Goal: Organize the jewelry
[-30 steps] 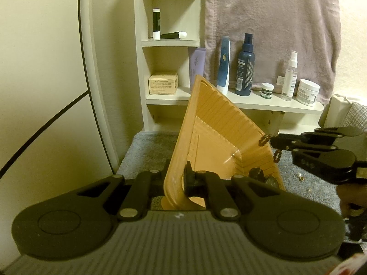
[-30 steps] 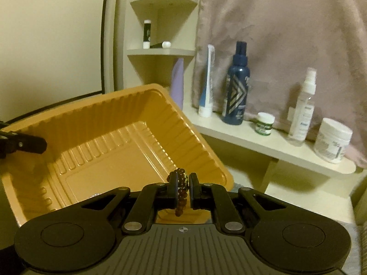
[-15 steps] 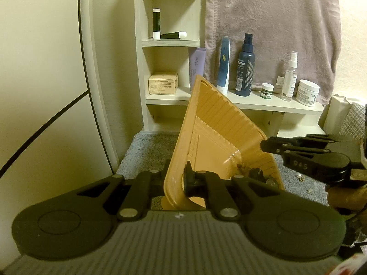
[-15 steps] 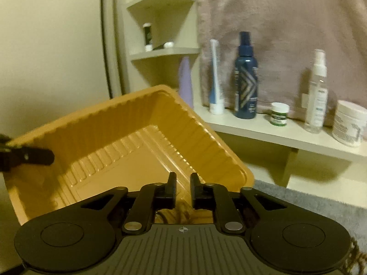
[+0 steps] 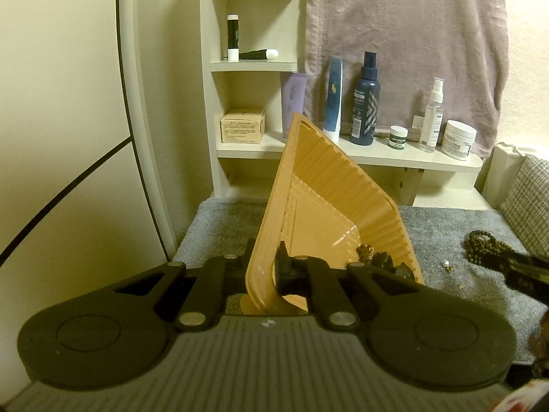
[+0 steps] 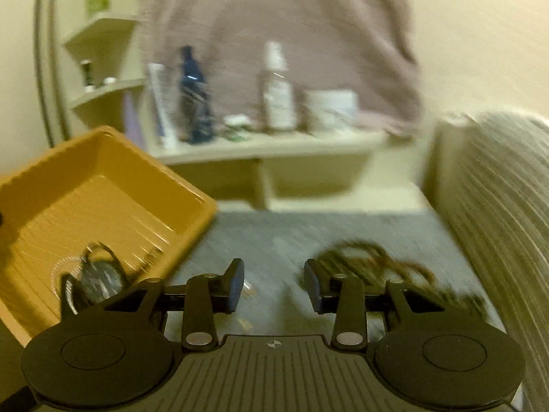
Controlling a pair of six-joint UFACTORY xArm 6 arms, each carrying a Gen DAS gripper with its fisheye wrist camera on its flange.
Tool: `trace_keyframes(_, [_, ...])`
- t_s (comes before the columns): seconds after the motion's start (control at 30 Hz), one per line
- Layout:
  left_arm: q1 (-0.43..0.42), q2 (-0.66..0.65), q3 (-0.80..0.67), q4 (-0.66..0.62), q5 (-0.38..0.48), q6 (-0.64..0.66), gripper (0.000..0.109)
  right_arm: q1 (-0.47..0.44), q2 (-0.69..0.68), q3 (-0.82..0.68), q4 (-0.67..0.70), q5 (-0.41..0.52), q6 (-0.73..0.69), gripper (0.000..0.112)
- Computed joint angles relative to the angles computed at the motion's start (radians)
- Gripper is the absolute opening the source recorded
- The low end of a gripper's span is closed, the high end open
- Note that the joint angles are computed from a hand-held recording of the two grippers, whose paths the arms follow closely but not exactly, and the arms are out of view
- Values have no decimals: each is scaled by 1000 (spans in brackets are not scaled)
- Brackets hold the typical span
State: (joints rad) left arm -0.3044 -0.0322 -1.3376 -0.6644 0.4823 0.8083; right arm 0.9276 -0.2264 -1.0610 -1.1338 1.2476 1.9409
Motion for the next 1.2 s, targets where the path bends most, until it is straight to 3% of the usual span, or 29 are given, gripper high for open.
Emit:
trace_keyframes(0.2, [-1,0,2,-2,-5,4,8,52,-10,22,33,51,25,39])
trace_keyframes(0.47, [-2,0,1,3,-5,1,8,-5,40,0,10,-76,-38,38])
trace_keyframes(0.67, [-6,-3,1,5,-6,3,8,-39,90,-36,4,-127,-90,21])
trace_keyframes(1.03, [-8,-6,4,5,-7,4,8,-69,127,-52,19,-168,-118,15])
trace_keyframes(1.2, [-6,-7,5,7,-5,-4,8,-71,125,-53,22,-169,-120,7])
